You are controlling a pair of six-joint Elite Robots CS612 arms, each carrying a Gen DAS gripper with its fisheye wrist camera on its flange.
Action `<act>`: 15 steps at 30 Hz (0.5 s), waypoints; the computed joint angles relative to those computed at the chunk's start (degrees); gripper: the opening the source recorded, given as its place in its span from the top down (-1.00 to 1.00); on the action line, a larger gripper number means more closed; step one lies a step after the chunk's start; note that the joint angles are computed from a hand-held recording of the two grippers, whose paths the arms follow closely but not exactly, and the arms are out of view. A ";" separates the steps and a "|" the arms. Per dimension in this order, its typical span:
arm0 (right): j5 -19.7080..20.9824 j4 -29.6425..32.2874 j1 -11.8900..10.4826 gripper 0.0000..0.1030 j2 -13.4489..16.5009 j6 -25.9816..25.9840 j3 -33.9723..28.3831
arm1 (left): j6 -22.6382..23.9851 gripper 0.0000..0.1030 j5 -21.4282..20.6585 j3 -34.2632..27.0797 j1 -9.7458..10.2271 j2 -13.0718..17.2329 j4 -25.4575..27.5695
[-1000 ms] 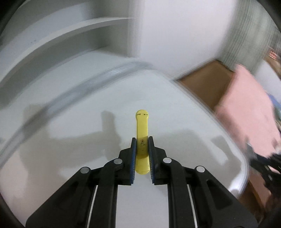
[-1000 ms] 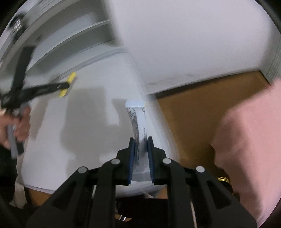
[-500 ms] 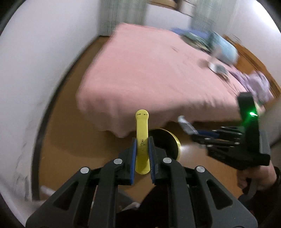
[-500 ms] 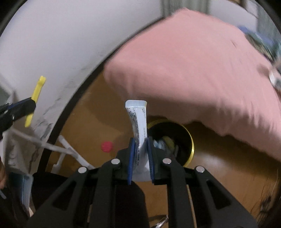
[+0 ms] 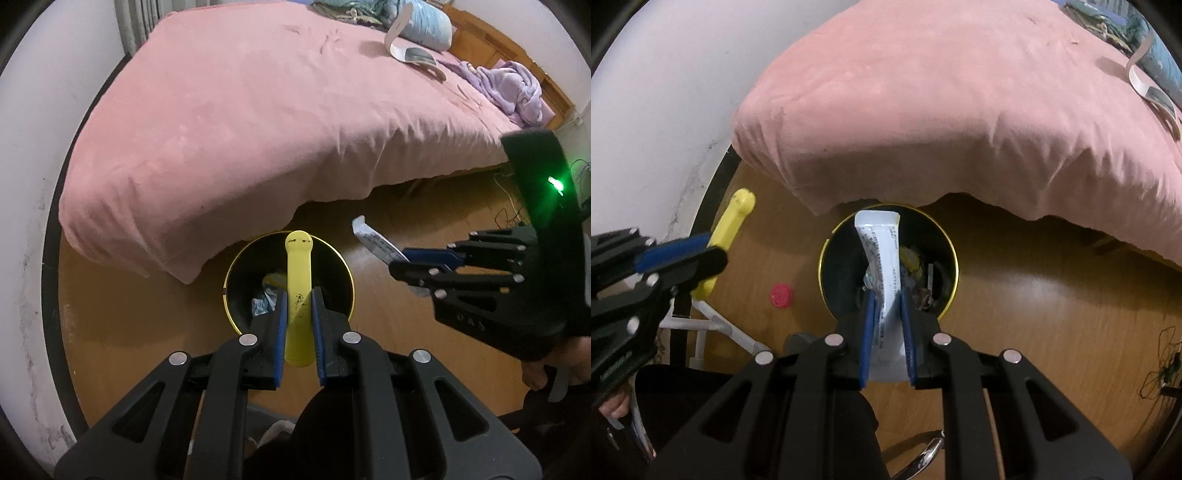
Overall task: Collect trash
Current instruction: 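Open both tools over the bin to drop the toy and tube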
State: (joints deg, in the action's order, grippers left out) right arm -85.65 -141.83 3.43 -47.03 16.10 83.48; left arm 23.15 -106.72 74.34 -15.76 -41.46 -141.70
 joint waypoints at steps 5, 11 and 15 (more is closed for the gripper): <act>0.58 0.32 -0.46 0.71 0.28 0.66 -0.05 | 0.12 0.76 -0.56 -1.52 -0.37 0.65 1.16; 0.78 0.54 -0.70 0.70 0.87 1.47 -0.38 | -0.90 0.66 -1.94 -4.13 -0.30 1.80 4.45; 1.41 0.83 -0.75 0.70 1.17 1.30 -0.73 | -1.75 0.21 -1.67 -3.51 -0.15 1.43 2.71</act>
